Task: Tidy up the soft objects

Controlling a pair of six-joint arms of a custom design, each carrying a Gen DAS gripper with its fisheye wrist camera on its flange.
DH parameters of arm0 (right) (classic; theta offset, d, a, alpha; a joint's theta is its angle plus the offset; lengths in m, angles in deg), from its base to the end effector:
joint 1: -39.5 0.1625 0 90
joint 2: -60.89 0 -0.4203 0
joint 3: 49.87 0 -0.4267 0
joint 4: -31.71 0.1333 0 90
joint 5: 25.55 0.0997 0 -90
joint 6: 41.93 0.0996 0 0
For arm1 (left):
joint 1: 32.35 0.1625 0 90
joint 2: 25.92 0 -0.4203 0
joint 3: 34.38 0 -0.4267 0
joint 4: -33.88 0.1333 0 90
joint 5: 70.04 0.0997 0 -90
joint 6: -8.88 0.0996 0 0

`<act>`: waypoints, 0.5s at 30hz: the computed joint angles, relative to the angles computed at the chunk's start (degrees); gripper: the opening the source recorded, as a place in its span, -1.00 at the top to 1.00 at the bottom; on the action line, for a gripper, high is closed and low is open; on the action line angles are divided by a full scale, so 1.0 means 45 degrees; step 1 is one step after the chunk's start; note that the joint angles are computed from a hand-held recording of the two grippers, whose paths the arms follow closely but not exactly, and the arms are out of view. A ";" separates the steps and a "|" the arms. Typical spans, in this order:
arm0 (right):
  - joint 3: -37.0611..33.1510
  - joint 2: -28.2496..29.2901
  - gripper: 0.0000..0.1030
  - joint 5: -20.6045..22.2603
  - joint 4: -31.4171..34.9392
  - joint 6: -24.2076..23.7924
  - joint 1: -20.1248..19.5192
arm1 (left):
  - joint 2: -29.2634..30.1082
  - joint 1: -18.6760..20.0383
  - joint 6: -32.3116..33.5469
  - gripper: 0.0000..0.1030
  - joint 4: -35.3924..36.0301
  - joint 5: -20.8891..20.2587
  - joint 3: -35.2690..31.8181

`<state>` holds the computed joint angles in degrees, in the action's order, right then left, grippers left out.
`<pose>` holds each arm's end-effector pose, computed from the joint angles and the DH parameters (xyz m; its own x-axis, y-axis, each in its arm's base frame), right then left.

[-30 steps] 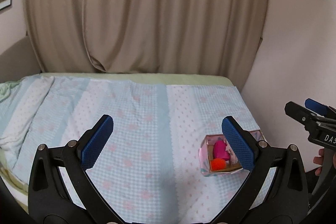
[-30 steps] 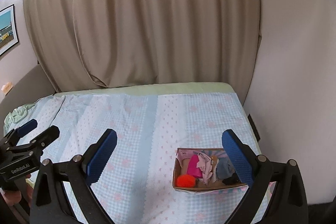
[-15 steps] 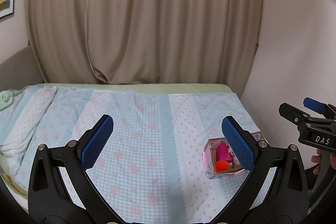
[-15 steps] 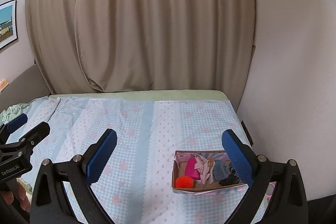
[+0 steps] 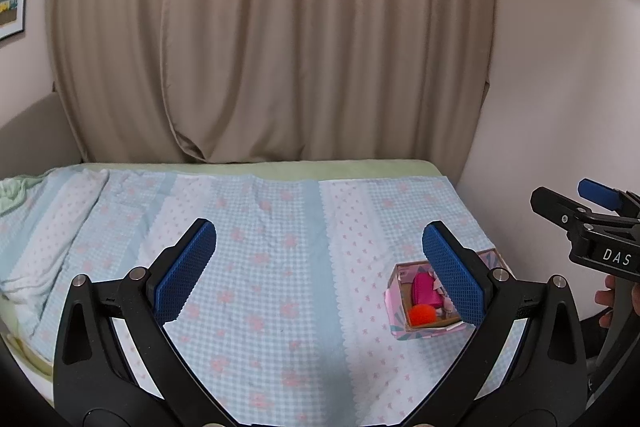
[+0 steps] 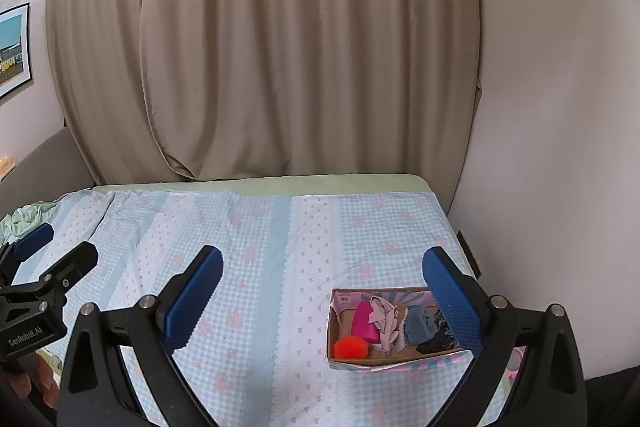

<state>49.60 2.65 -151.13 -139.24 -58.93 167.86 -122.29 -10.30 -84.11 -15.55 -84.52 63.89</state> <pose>0.4753 -0.4791 0.2400 -0.6910 -0.3802 0.6148 -0.7104 0.5144 -0.4803 -0.3184 -0.3768 0.4804 -0.7095 -0.3014 -0.6370 0.4757 0.4621 -0.7484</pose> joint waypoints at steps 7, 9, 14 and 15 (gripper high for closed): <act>-0.0024 0.0008 -0.93 0.0100 -0.0043 -0.0050 -0.0050 | -0.0032 -0.0043 -0.0108 -0.99 0.0201 0.0051 -0.0006; -0.0046 0.0015 -0.93 0.0124 -0.0053 -0.0083 -0.0066 | -0.0073 -0.0038 0.0040 -0.99 0.0048 0.0051 0.0047; -0.0066 0.0033 -0.93 0.0133 -0.0088 -0.0095 -0.0072 | -0.0022 -0.0044 -0.0116 -0.99 0.0235 0.0041 -0.0010; -0.0039 0.0015 -0.93 0.0134 -0.0088 -0.0091 -0.0066 | -0.0021 -0.0047 -0.0122 -0.99 0.0236 0.0038 -0.0013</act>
